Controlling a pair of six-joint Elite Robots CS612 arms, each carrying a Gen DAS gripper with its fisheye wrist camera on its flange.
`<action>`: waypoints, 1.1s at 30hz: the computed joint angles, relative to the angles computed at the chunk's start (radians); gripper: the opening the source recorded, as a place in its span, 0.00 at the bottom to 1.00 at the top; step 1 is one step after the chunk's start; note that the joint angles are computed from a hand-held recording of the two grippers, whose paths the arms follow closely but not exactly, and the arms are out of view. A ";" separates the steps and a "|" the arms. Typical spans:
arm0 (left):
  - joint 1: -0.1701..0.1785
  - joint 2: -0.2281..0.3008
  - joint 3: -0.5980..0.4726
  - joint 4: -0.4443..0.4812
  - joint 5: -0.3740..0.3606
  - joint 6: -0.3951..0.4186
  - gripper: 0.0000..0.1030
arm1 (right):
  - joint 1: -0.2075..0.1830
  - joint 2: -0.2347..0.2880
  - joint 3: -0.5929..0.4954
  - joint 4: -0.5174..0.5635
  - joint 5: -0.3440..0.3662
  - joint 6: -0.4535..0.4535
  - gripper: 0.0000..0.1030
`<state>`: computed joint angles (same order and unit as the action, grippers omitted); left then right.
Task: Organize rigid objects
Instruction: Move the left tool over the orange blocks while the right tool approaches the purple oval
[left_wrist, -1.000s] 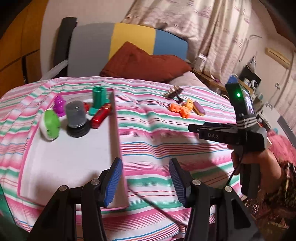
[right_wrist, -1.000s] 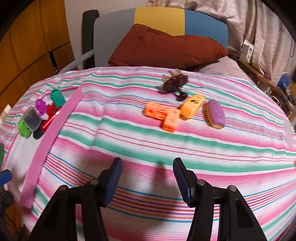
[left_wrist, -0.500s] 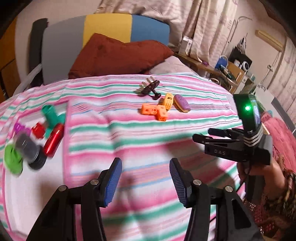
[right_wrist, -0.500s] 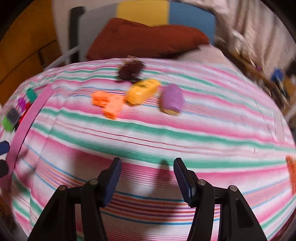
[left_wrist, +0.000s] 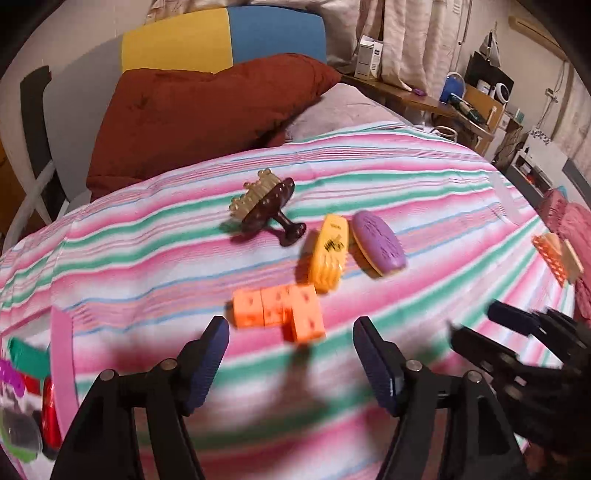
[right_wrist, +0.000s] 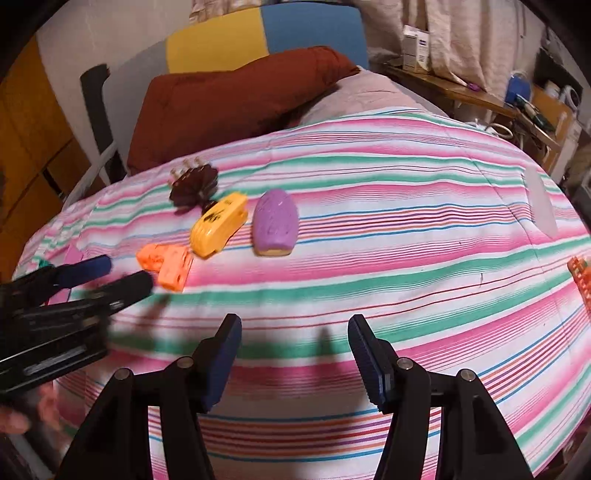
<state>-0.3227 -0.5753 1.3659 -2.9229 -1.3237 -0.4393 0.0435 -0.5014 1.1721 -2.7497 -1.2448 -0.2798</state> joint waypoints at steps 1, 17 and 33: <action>0.000 0.008 -0.013 0.013 0.010 -0.002 0.69 | -0.003 0.001 -0.004 0.008 0.008 0.015 0.60; 0.001 0.058 -0.024 -0.070 0.051 -0.046 0.60 | -0.008 0.005 -0.017 0.047 0.029 0.054 0.60; -0.027 0.025 0.106 -0.227 0.109 -0.015 0.59 | 0.009 0.052 -0.068 -0.005 0.038 0.020 0.60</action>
